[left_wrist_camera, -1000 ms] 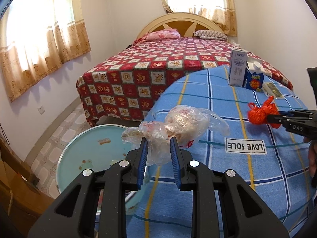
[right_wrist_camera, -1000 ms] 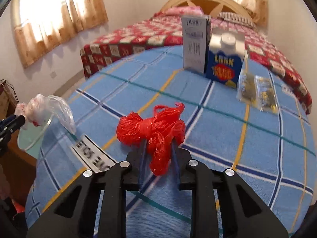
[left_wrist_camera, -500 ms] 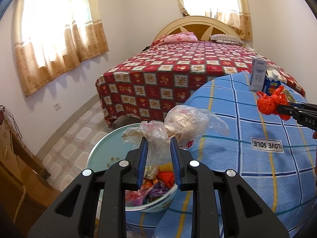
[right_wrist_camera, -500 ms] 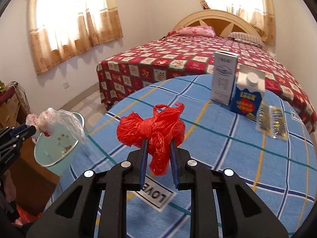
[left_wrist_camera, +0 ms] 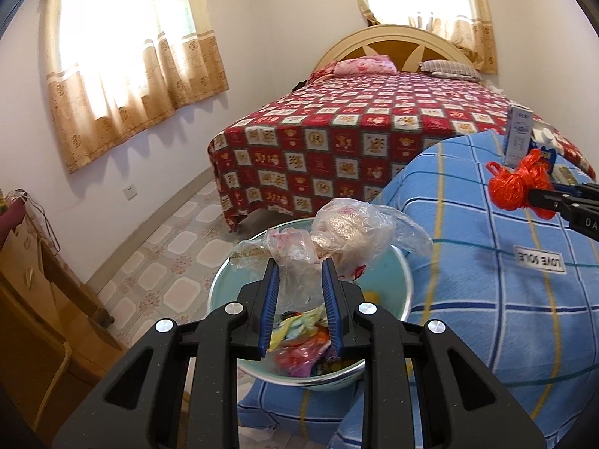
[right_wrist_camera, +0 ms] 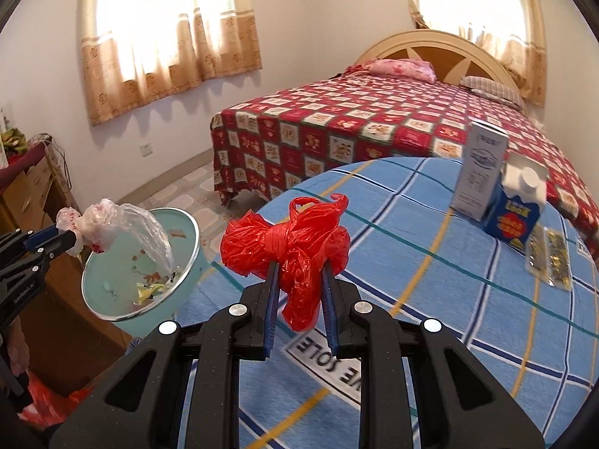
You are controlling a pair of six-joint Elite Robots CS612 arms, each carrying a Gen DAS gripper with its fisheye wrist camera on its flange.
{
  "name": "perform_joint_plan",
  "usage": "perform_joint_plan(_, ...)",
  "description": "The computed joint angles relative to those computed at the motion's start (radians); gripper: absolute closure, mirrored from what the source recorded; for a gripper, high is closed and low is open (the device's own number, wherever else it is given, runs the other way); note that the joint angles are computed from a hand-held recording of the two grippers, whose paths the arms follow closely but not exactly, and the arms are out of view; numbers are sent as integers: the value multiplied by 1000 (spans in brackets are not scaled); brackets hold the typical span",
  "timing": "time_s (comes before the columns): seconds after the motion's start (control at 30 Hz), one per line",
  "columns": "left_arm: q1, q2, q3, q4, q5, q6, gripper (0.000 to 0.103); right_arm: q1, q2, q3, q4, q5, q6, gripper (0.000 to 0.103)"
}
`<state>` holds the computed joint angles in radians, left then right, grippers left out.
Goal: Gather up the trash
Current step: 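Carry the clear bag and red bag over the blue bin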
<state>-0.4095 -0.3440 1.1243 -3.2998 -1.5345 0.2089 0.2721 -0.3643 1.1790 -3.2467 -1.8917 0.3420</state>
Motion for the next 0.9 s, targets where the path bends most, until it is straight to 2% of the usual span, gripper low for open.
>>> perform_joint_plan(0.4,22,19,-31,36,51,-15,79,14,48,-114,64,23,-69,81)
perform_joint_plan(0.9,40,32,-57,55,88,-29,79,28,101,-233,141,54,-111,81)
